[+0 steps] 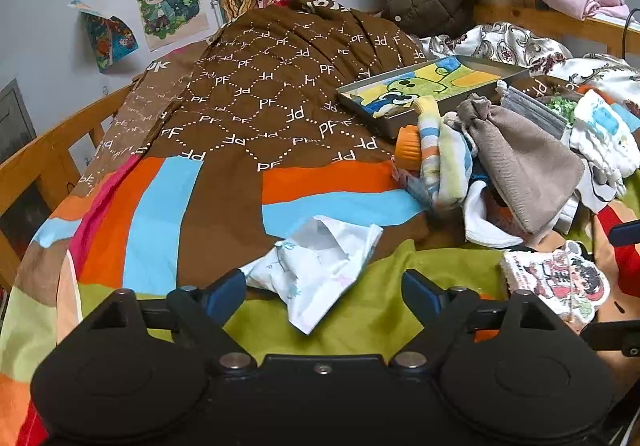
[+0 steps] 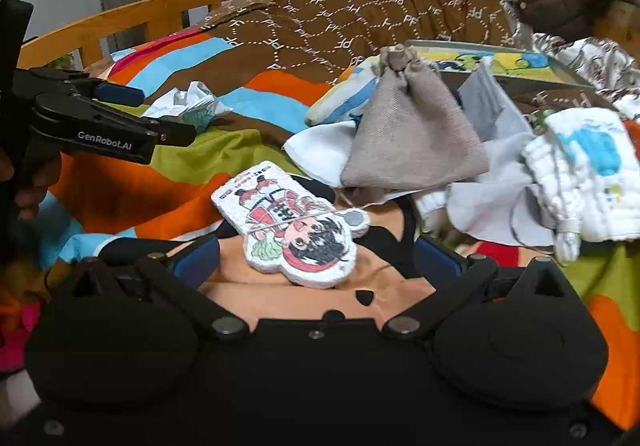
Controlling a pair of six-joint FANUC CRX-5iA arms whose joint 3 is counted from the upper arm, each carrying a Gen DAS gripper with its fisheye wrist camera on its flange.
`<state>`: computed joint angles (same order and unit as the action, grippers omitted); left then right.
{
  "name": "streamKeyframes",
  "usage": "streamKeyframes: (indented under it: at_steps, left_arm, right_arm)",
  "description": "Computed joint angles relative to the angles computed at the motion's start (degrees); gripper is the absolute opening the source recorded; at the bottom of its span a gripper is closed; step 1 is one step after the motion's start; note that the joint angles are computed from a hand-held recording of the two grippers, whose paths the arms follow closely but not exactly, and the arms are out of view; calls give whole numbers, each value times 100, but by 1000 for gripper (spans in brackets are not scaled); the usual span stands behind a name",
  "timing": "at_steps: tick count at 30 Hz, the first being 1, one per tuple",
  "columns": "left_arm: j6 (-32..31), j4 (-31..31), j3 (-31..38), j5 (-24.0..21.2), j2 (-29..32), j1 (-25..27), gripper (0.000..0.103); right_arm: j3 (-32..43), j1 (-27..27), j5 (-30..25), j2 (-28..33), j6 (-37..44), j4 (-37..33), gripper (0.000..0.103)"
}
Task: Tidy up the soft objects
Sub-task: 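Grasp the white cartoon-printed card with the right tool, then grasp the white crumpled tissue with the left tool while the right tool holds the card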
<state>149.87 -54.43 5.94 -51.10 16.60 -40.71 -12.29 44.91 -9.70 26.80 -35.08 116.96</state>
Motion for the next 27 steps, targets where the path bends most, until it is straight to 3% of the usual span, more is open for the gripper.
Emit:
streamKeyframes:
  at_steps: [9,14,23,24,27]
  left_arm:
    - [-826,-9,198,-180,175,-15,66]
    - [-1209,197,279,-217,270,37,44]
    - [-1092,-212,313,-324,339,-236,32]
    - [-1102,-209,325,-330,357,-250,31]
    - [-1110,-171,362,-322,400,-253,26]
  right_arm:
    - [412,-138,226,348,-214,454,97]
    - [465,-181,281,396,-300,518,81]
    - [487,-291,390,368,-871,1055,77]
    - [495,-313,415,360,-963,1161,70]
    - [461,-287,395,341,-869,1028,67]
